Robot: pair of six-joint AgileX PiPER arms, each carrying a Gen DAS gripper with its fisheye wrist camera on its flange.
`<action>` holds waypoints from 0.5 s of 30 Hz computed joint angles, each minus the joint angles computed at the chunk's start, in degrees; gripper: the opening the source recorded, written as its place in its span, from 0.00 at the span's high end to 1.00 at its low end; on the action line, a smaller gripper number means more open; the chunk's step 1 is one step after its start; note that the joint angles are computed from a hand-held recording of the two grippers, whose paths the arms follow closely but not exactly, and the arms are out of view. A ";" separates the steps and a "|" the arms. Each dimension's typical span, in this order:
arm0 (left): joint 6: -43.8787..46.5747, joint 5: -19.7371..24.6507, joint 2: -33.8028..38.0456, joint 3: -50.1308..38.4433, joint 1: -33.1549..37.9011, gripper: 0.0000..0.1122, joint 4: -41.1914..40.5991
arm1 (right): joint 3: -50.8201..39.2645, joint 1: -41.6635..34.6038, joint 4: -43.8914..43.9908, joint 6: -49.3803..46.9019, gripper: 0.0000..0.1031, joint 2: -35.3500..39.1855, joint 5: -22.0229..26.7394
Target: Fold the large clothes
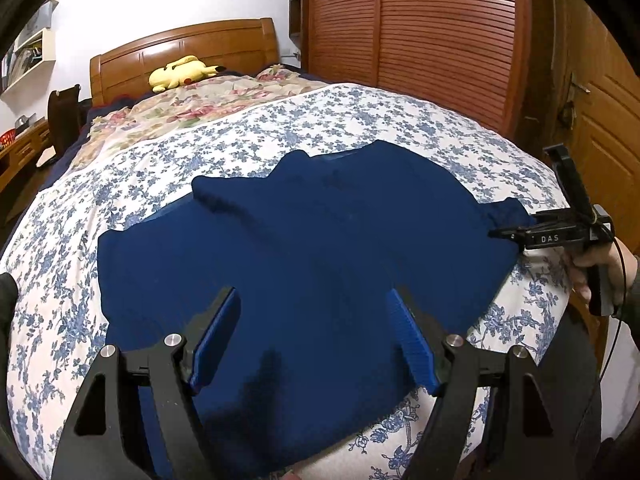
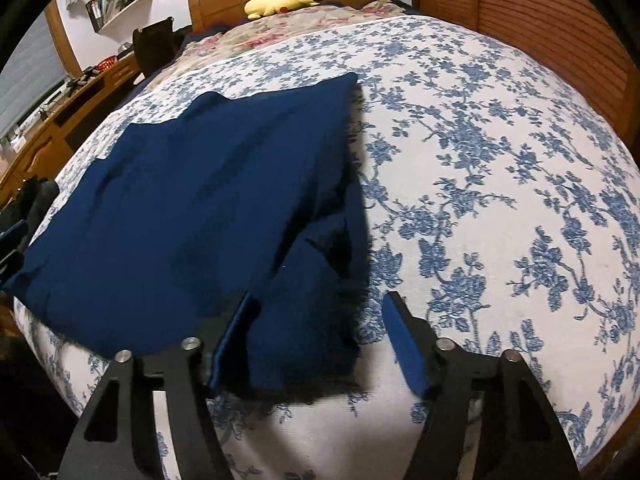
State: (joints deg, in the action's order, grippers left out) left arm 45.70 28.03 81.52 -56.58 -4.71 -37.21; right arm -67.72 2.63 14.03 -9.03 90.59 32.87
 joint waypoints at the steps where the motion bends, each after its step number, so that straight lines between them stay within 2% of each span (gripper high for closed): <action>1: -0.21 0.07 0.17 -0.03 0.02 0.32 0.20 | 0.04 -0.28 1.27 -1.28 0.46 0.09 -0.04; 3: -0.78 0.02 0.48 -0.09 0.03 0.32 0.92 | 0.16 -1.06 5.97 -5.71 0.57 0.30 0.31; 7: -0.32 0.08 0.11 0.32 0.86 0.32 0.83 | 0.84 -2.22 10.53 -9.69 0.70 -0.37 -0.52; 10: 1.43 0.65 -0.61 0.70 2.58 0.32 -0.67 | 0.82 -2.15 11.11 -10.15 0.76 -2.12 -1.44; 15: 6.44 2.29 -3.00 2.20 7.22 0.32 -4.30 | -2.07 0.96 7.75 -7.34 0.79 -5.22 -1.72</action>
State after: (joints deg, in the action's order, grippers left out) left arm 52.14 30.32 78.52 -54.38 2.51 -41.51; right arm -69.79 3.60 21.77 -16.37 85.36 31.16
